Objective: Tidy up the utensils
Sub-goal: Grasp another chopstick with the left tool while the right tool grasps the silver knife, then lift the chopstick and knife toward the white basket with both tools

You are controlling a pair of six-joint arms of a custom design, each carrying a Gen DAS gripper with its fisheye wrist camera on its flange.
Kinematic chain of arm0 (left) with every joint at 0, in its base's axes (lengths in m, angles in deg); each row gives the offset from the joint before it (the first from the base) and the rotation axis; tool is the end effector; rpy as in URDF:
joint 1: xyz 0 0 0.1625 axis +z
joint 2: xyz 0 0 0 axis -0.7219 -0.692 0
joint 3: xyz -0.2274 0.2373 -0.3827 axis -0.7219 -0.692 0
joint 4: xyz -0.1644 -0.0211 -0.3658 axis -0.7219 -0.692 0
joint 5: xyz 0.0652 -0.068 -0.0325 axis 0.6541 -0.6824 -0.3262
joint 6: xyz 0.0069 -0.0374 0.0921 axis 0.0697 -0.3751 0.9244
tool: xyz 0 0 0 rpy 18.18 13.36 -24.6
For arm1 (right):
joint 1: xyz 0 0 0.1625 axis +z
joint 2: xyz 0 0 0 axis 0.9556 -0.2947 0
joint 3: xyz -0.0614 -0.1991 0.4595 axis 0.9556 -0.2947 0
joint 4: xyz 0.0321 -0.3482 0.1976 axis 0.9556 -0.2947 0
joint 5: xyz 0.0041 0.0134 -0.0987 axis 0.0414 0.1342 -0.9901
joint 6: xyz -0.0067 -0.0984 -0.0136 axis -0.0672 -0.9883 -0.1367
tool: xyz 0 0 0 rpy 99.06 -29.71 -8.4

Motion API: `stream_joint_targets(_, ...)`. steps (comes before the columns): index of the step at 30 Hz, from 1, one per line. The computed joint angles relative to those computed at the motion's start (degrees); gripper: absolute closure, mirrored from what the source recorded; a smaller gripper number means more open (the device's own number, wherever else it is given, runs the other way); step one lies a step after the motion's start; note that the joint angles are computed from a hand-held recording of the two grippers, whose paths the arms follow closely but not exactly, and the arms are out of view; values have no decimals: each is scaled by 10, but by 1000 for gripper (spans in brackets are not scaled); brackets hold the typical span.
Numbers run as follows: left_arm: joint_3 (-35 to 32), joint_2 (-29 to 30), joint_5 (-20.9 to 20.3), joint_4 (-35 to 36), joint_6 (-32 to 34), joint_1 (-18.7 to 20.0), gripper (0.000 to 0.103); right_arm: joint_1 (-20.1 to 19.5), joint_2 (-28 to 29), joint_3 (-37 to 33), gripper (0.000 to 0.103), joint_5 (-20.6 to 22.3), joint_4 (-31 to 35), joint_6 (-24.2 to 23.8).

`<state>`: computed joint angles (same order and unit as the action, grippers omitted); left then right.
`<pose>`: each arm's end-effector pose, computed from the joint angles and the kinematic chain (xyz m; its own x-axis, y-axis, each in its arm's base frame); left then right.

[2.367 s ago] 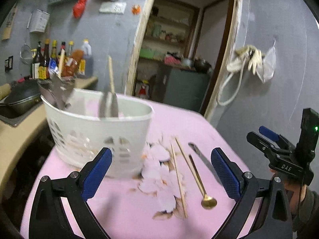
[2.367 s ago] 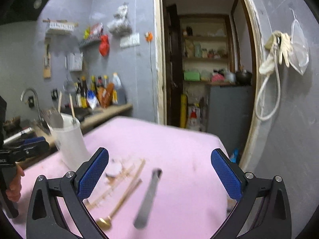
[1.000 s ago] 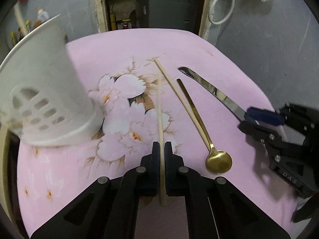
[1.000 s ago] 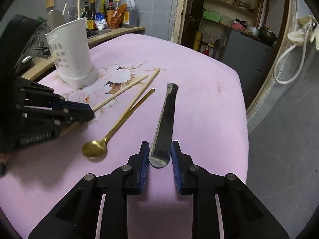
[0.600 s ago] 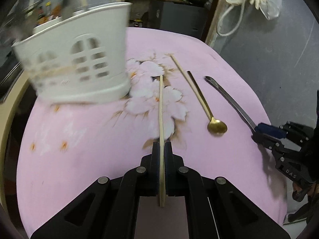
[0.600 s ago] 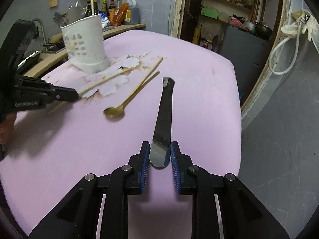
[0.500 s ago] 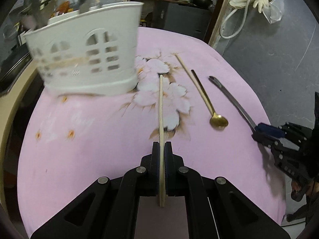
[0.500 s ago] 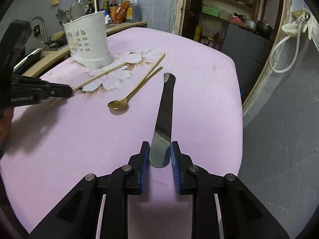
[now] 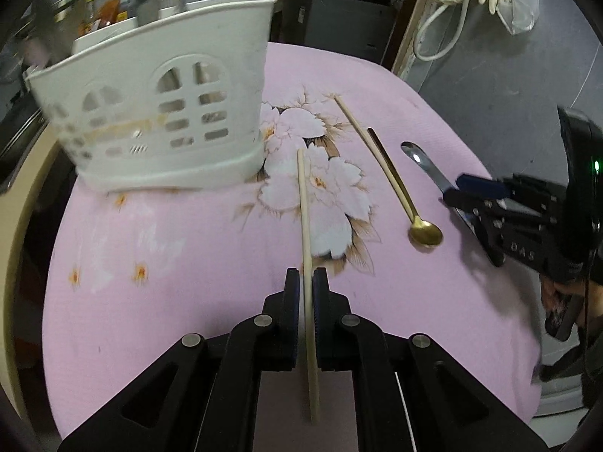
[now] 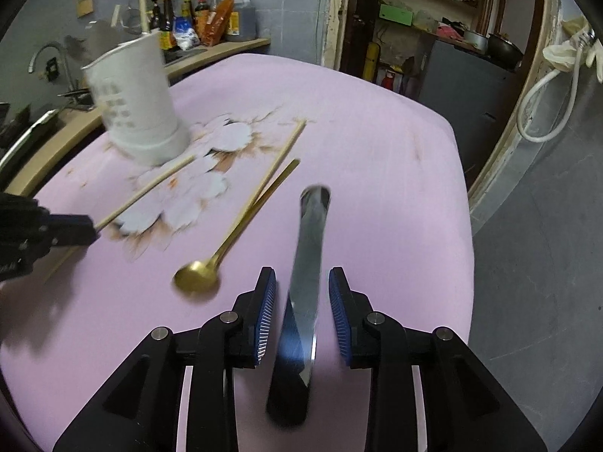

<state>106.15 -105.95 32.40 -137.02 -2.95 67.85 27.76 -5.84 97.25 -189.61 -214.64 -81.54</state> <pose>-0.3311 -0.3498 0.1119 -0.8032 -0.0744 -0.5911 0.2729 0.8360 -0.4760 0.1815 -0.4537 0.2720 -0.4251 -0.7190 0.5499 -0.8513 0.5240 0.0270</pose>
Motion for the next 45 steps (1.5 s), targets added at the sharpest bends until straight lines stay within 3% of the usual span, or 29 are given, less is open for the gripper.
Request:
stream_joint_targets(4, -24, 10, 6, 23, 39, 23, 97, 6, 28, -21, 76, -17, -4, 7)
stream_joint_targets(10, -55, 21, 6, 52, 88, 51, 97, 11, 53, -33, 66, -23, -18, -1)
stream_joint_targets(17, -48, 12, -7, 20, 124, 64, 100, 6, 59, -36, 74, -11, -21, -12)
stream_joint_targets(23, -18, 2, 4, -43, 111, 52, 100, 11, 59, -37, 85, -17, -15, -32)
stream_joint_targets(26, 7, -5, 12, -90, 106, 37, 100, 17, 63, -37, 87, -26, -20, -47)
stream_joint_targets(32, 34, -23, 25, -103, 81, 4, 100, 15, 58, -26, 88, -21, -38, -70)
stream_joint_targets(37, 45, -6, 66, -155, 80, -13, 100, 2, 38, -12, 88, 32, -47, -60)
stream_joint_targets(45, 94, 20, 198, -230, 42, -80, 100, -19, 0, 58, 89, 168, -172, -106)
